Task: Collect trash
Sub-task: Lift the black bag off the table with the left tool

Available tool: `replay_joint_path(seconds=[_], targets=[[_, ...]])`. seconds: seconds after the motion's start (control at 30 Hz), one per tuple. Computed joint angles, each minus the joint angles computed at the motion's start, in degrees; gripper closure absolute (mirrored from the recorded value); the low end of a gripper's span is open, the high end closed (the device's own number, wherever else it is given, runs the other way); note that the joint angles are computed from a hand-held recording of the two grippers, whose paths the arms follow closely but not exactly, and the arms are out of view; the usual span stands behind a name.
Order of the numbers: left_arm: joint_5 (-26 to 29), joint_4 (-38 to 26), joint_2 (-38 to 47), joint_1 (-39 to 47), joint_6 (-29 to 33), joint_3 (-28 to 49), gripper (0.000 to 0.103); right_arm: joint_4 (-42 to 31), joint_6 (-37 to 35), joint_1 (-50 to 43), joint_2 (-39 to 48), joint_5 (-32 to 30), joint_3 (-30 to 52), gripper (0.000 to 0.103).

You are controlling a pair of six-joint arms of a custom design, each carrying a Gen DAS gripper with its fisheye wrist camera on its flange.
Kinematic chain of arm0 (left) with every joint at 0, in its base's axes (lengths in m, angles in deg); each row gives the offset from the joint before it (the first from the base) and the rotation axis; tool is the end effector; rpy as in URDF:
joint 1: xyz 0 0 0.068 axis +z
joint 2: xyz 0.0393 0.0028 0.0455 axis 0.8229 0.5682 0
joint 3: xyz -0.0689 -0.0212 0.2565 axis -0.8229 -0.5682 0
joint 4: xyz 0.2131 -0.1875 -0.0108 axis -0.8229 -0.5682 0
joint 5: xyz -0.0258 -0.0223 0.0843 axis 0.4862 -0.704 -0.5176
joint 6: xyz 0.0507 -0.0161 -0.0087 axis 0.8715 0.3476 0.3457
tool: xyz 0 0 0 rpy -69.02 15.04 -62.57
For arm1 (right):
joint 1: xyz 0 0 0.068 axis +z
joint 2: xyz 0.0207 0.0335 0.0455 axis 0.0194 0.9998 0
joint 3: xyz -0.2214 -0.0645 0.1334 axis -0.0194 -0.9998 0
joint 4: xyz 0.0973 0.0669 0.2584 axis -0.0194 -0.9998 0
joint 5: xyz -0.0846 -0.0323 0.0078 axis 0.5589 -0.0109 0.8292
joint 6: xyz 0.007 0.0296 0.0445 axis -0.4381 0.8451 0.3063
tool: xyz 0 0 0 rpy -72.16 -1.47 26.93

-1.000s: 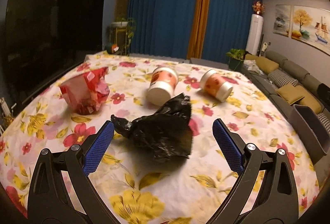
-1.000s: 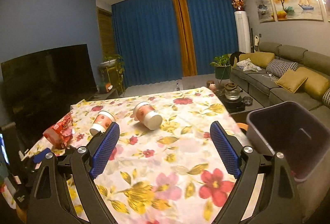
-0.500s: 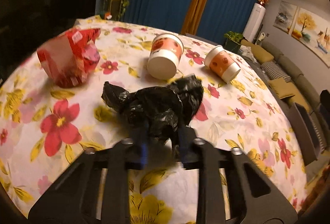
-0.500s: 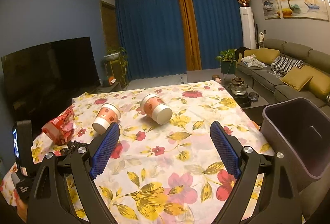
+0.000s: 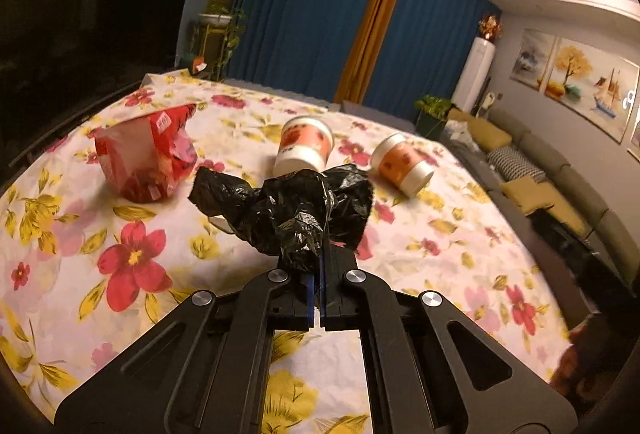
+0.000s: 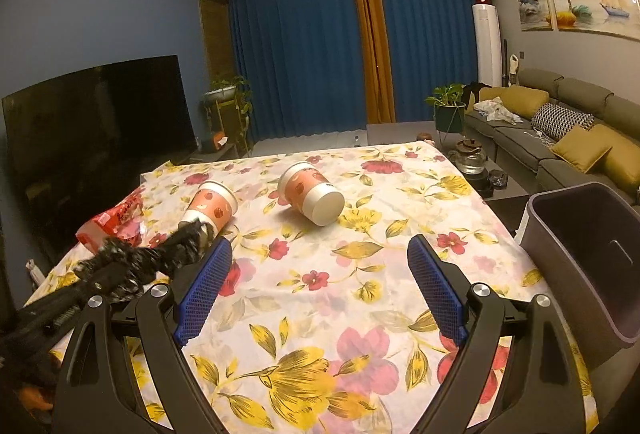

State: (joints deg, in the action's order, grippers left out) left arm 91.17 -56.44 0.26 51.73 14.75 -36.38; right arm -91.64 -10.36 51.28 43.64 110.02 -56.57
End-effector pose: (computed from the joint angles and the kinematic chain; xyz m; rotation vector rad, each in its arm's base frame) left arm 0.3003 -0.0340 0.1372 0.2690 2.1363 -0.5358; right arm 0.1862 0.1786 0.1534 0.3757 1.9791 -0.0353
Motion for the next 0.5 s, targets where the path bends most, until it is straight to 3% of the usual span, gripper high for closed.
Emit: replay_joint_path(seconds=[0.2,0.5], targets=[[3.96,-1.21,-0.40,2.34,1.64,0.30,0.103,2.27,-2.42,-0.55,3.75,-1.99,2.43,0.016],[10.29,1.59,-4.96,10.95,-2.19,-1.15,0.103,4.62,-4.28,-1.67,9.39,-4.90,6.40,0.016]])
